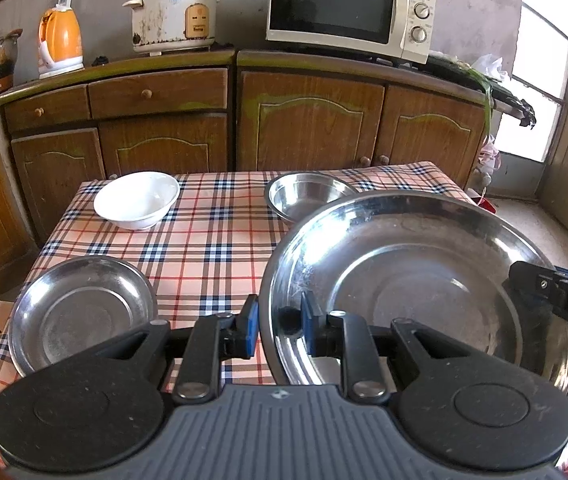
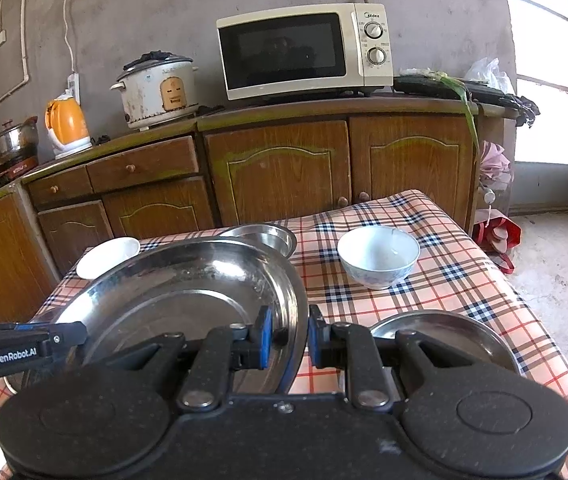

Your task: Organize plates and bowls

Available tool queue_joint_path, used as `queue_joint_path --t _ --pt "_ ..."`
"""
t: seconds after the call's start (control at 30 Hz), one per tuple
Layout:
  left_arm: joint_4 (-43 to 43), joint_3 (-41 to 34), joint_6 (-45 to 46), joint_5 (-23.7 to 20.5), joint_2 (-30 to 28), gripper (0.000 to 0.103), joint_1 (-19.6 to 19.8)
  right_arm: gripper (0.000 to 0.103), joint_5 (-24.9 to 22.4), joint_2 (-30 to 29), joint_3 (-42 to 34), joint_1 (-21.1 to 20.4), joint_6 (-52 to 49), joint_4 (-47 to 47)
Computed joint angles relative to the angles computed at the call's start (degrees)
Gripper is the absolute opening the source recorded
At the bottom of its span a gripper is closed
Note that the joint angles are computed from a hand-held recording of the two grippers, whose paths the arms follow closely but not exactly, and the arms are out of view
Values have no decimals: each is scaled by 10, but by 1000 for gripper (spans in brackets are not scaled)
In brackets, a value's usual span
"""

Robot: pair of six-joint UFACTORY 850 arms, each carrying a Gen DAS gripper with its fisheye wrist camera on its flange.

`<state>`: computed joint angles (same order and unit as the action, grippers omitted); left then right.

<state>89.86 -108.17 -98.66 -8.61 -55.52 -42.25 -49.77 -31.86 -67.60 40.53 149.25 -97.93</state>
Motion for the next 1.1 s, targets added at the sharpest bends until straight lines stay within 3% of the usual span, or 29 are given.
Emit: queue_joint_path --t 0.77,1.1 --pt "211 71 -220 -9 41 22 0 24 -8 13 18 21 14 -6" --pt "216 91 -233 -14 50 23 0 24 -4 13 25 31 27 -9"
